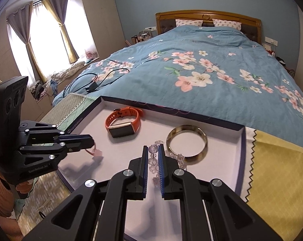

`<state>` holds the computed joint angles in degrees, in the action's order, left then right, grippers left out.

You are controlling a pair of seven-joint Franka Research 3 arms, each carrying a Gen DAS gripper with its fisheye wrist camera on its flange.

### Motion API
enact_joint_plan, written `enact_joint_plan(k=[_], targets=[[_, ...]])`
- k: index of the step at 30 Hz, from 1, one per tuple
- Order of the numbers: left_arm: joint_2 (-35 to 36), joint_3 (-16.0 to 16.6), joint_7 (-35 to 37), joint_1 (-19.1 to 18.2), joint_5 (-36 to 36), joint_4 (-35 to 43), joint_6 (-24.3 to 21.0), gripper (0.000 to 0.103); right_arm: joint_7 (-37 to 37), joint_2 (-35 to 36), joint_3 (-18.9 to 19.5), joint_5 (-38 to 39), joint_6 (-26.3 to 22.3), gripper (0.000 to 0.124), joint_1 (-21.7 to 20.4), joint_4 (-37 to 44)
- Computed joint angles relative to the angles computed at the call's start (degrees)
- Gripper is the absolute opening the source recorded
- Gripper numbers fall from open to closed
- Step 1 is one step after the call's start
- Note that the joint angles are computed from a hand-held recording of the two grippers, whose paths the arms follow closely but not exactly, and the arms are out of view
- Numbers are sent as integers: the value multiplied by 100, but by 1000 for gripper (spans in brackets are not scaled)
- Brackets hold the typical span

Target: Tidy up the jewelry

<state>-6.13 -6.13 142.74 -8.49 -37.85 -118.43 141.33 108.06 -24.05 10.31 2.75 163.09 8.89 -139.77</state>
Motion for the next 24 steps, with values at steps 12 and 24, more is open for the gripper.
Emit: enact_joint_plan(k=[12,24], targets=[[317,-163,-369,13,269,215,180,4,-91,-610,-117,522,259,33,226,-462],[-99,-55,80,-88,-369,-158,793,47,-123,-1558,-26,962,270,43,545,-1171]])
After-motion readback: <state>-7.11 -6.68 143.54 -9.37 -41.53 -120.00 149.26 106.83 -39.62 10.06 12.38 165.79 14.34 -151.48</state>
